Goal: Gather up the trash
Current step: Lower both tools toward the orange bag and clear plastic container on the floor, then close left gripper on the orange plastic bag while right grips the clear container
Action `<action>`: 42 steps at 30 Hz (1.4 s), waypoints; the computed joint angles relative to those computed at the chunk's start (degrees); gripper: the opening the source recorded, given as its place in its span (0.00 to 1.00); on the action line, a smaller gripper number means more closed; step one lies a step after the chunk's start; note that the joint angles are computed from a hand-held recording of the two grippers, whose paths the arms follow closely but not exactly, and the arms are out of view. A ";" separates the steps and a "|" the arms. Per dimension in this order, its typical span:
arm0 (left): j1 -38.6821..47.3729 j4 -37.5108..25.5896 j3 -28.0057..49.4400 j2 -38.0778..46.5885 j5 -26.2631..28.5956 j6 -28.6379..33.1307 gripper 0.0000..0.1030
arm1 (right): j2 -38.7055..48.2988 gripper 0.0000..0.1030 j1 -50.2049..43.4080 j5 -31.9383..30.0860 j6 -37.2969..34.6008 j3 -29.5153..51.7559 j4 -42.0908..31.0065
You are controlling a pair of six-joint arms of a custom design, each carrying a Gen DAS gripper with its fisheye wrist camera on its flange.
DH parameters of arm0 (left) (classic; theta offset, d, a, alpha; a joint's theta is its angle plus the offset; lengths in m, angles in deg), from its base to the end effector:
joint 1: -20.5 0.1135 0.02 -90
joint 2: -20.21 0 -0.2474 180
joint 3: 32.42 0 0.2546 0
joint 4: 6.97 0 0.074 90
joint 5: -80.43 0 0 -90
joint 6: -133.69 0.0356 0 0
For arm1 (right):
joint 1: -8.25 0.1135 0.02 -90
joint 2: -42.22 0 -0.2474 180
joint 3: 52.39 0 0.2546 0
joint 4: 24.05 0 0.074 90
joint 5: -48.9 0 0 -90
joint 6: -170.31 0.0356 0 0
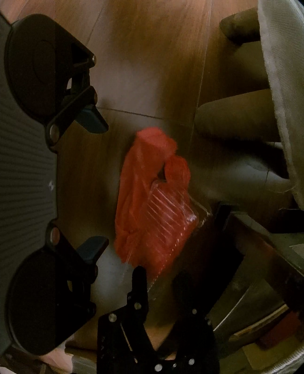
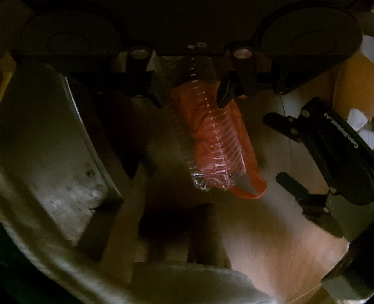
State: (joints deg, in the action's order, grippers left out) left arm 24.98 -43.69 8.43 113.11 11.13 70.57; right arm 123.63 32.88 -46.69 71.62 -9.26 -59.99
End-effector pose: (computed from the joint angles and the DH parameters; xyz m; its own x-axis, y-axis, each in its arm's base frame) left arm 0.1918 0.0024 0.0525 -0.9186 0.3523 -0.1789 0.3922 0.8677 -0.3055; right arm 0.1919 0.0918 0.0951 -0.7984 -0.5315 -0.2830 -0.5660 0.8228 0.0516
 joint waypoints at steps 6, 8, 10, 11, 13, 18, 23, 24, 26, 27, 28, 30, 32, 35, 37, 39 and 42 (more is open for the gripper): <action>4.84 -4.67 0.23 -2.68 2.26 4.19 0.88 | -10.43 0.44 0.35 0.70 1.27 -2.76 -4.40; 6.10 -6.14 -0.10 -4.02 3.50 5.56 0.88 | -15.83 0.02 0.31 0.72 2.58 -2.75 -8.40; 7.17 -7.40 -0.38 -5.22 4.56 6.61 0.88 | -20.02 0.03 0.38 1.86 4.94 -1.33 -14.14; 7.39 -7.59 -0.57 -5.59 4.83 6.86 0.88 | -22.22 0.03 -0.22 1.42 5.81 -1.14 -16.26; 7.52 -8.13 -1.01 -7.03 5.26 7.27 0.88 | -26.86 0.03 -1.95 -0.36 6.66 -1.28 -20.74; 4.44 -9.00 -2.54 -14.01 6.36 8.94 0.88 | -30.54 0.17 -3.97 -0.56 6.18 -2.45 -24.82; -3.28 -5.81 0.37 -8.67 7.71 -1.97 0.89 | -28.12 0.30 -5.93 0.68 3.71 -3.82 -21.51; -4.73 -4.48 0.92 -6.61 7.33 -6.21 0.89 | -27.93 0.30 -5.45 1.44 3.85 -4.29 -20.73; -6.24 -2.30 2.11 -2.94 7.20 -13.06 0.89 | -28.24 0.31 -5.76 2.47 2.59 -5.15 -20.20; -6.92 -1.05 2.56 -1.63 6.57 -16.52 0.88 | -27.72 0.32 -5.86 3.22 1.70 -5.64 -19.25; -7.39 -0.19 3.06 -0.38 6.18 -18.81 0.89 | -27.21 0.32 -5.89 3.91 0.88 -6.22 -18.05; -8.20 1.12 3.76 1.79 5.94 -22.15 0.89 | -25.06 0.32 -5.83 4.63 -0.36 -6.92 -15.04; -9.07 1.77 4.15 3.35 5.39 -24.11 0.88 | -21.74 0.32 -3.84 6.46 -0.22 -7.73 -11.03; -10.27 3.26 4.45 5.75 4.31 -26.50 0.88 | -14.79 0.32 -0.69 10.66 -0.84 -8.81 -3.06; -10.93 4.31 4.34 6.41 4.40 -27.46 0.88 | -11.62 0.32 0.99 13.34 -1.50 -9.24 0.65; -11.14 4.68 4.16 6.41 4.37 -27.26 0.86 | -8.86 0.33 3.55 16.42 -1.86 -9.78 4.38; -11.11 4.54 4.24 6.97 5.35 -28.13 0.79 | -3.94 0.37 6.14 20.54 -2.32 -9.49 8.45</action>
State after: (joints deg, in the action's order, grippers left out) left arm 13.87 -39.15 12.67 120.08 16.48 42.43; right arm 119.69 39.03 -26.15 69.29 -18.75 -51.54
